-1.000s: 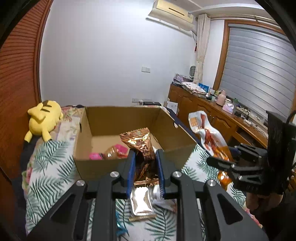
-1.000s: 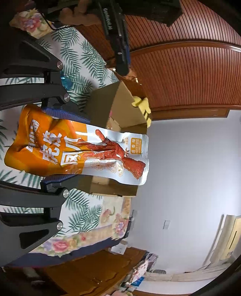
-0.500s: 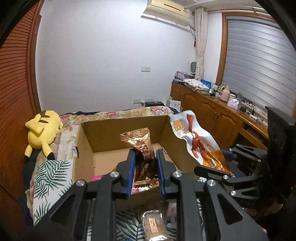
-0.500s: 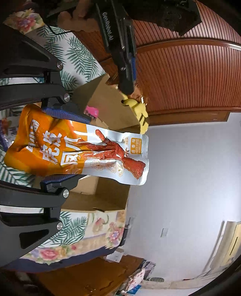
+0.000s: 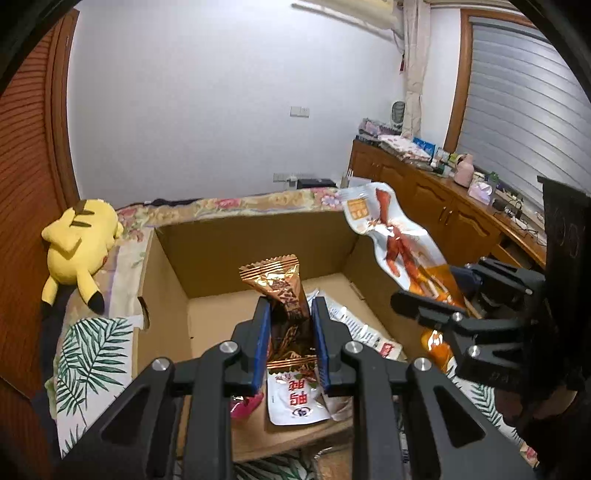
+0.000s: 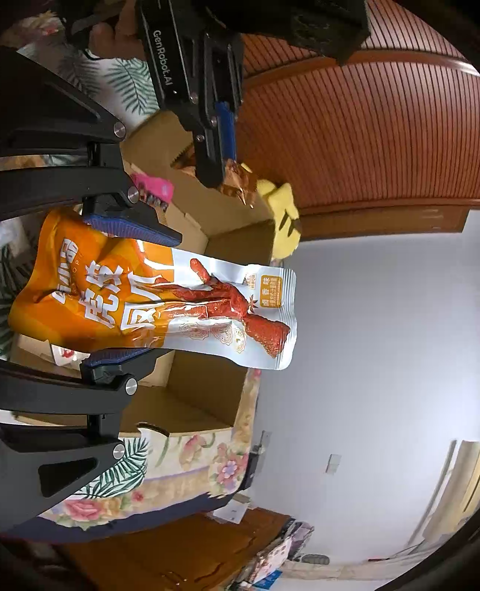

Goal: Organize snacks
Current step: 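Lower both held snacks into the box and open both tools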

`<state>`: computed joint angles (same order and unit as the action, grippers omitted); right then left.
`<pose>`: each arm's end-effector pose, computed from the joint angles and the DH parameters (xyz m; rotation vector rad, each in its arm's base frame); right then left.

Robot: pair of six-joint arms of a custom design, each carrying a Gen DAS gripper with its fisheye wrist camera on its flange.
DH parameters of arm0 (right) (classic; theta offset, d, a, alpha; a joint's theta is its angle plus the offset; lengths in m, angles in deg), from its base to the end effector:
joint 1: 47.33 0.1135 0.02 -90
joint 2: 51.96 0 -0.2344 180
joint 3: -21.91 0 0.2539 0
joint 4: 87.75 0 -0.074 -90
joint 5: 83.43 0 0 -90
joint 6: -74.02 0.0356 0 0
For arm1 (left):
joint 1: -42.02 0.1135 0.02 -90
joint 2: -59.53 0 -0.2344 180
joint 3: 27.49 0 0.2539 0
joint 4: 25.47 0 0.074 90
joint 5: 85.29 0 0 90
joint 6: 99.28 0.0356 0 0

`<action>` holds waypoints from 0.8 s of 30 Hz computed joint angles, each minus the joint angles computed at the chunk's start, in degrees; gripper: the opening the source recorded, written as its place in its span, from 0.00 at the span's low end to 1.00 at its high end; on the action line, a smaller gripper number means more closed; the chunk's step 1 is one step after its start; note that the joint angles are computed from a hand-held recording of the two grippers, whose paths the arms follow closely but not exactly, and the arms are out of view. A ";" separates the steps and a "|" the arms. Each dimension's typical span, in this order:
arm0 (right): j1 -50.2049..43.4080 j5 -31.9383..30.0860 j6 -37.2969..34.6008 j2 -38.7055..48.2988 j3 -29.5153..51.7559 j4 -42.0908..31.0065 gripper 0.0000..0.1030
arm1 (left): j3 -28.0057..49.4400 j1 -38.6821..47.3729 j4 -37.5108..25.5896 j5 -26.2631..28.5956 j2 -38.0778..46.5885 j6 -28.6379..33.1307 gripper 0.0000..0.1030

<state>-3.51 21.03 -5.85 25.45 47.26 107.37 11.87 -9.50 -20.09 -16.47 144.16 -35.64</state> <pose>0.1589 0.1402 0.0768 -0.5038 2.1446 0.2493 0.1712 -0.1947 0.0977 0.2946 2.2123 -0.3299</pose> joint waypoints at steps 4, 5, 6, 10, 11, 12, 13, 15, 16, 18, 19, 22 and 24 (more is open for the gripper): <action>-0.59 -0.01 0.46 4.50 1.65 1.51 0.49 | 1.03 1.53 1.76 1.59 4.10 0.11 0.19; -0.50 0.18 0.53 4.99 1.80 1.65 0.49 | 1.42 1.86 2.10 1.96 5.03 0.00 0.19; -0.54 0.35 0.57 5.56 2.14 1.65 0.49 | 1.77 2.31 2.48 2.58 6.01 -0.04 0.19; -1.49 -0.40 0.54 6.94 3.60 0.97 0.49 | 3.04 3.15 2.78 3.42 8.70 -0.14 0.19; -1.61 -0.41 0.67 7.58 4.38 0.19 0.49 | 3.21 3.15 2.62 3.48 9.02 -0.27 0.19; -1.96 -0.56 0.60 8.12 5.02 -0.30 0.49 | 3.37 3.24 2.50 3.62 9.34 -0.35 0.19; -2.17 -0.84 0.87 8.85 5.70 -0.81 0.49 | 3.52 3.33 2.28 3.67 9.70 -0.48 0.19; -3.02 -2.66 1.22 9.23 6.24 -1.50 0.49 | 3.50 3.20 2.04 3.42 9.85 -0.90 0.20; -3.60 -3.32 1.02 9.10 5.66 -1.02 0.49 | 3.10 3.26 2.19 3.48 9.54 -0.87 0.20; -3.71 -3.50 1.06 9.56 6.11 -1.29 0.49 | 2.76 3.24 2.14 3.26 9.18 -0.83 0.21; -3.89 -3.76 0.99 10.05 6.59 -1.67 0.49 | 2.72 3.20 2.00 3.16 9.06 -0.85 0.21; -3.69 -3.83 0.89 11.70 7.62 -2.01 0.49 | 2.05 3.00 1.75 3.07 8.19 -1.25 0.22; -3.42 -3.90 0.86 12.83 8.10 -1.90 0.50 | 1.54 2.80 1.51 2.94 7.46 -1.36 0.23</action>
<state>-6.93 17.14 -4.99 38.27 55.37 105.46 13.41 -6.70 -18.58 -13.53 151.62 -37.00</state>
